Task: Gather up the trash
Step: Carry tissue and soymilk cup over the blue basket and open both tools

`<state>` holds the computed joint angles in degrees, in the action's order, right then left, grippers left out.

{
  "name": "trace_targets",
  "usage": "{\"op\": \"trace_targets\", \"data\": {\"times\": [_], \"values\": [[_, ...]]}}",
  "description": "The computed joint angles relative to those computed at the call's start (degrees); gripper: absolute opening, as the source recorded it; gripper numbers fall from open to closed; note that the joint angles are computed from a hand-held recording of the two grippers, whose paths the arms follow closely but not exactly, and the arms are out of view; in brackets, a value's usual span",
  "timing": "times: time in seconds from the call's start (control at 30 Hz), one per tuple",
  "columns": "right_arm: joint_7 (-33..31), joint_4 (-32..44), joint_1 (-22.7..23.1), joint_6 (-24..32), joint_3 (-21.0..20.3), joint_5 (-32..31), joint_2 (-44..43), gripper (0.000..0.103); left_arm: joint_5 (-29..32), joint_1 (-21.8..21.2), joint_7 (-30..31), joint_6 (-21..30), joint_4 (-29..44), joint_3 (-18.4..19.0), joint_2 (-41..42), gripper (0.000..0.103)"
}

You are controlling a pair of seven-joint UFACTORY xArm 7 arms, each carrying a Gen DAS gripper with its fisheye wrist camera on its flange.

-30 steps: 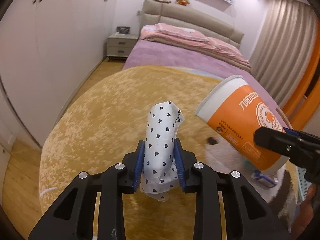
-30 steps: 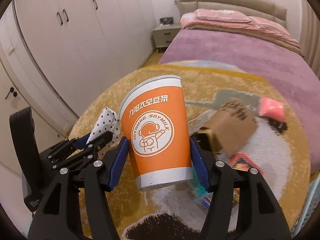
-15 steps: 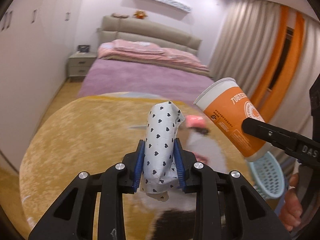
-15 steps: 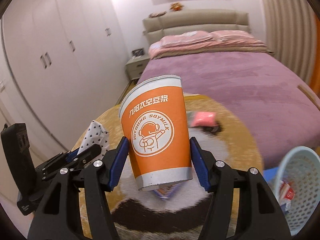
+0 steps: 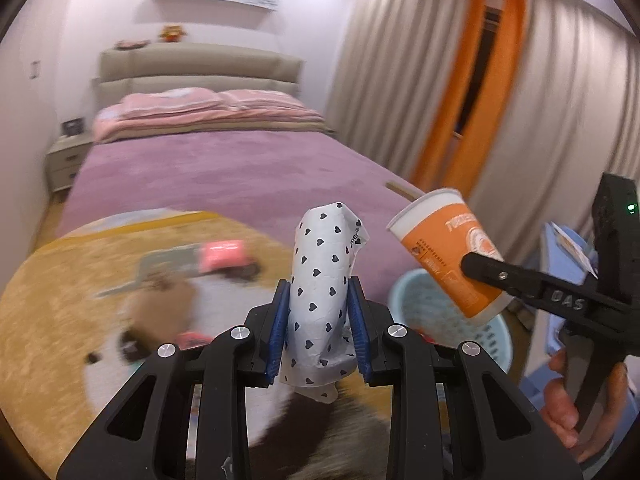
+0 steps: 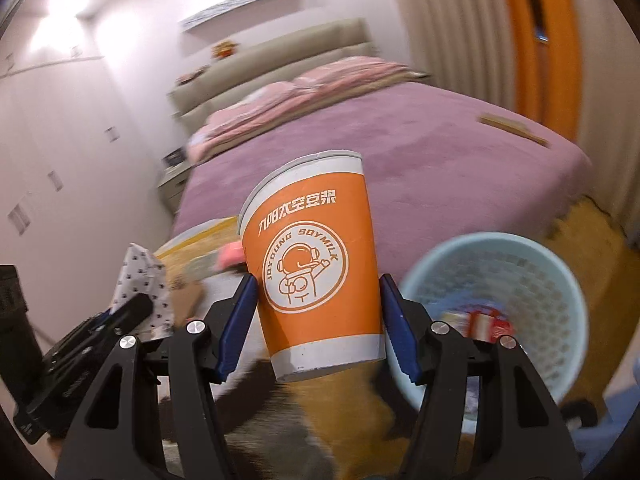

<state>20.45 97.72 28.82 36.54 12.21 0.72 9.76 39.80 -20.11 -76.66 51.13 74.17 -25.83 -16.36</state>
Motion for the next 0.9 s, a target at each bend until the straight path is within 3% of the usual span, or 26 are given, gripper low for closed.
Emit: {"op": "trace_targets", "data": {"times": [0.27,0.63,0.7,0.77,0.9], "values": [[7.2,-8.0,-4.1,-1.2,-2.9,-4.1,-4.1,0.058,0.1,-5.2,5.9,-4.6,12.9,2.7,17.2,0.027],[11.2,-9.7,-7.5,2.4,-3.7,-3.3,-1.7,0.059,-5.0,-13.3,15.1,-3.3,26.4,8.8,32.3,0.028],[12.0,-9.6,-7.7,2.7,-3.9,-3.8,-1.1,0.06,-6.1,-14.3,16.4,-3.7,27.6,9.9,33.7,0.034],[12.5,-9.5,-7.9,3.2,-4.0,-3.4,-0.5,0.06,-6.1,-15.5,16.2,-4.2,28.0,11.5,34.2,0.055],[12.4,-9.8,-8.4,3.5,-4.2,-2.7,0.0,0.061,-7.7,-17.1,16.5,-6.2,26.1,14.3,32.6,0.06]]}}
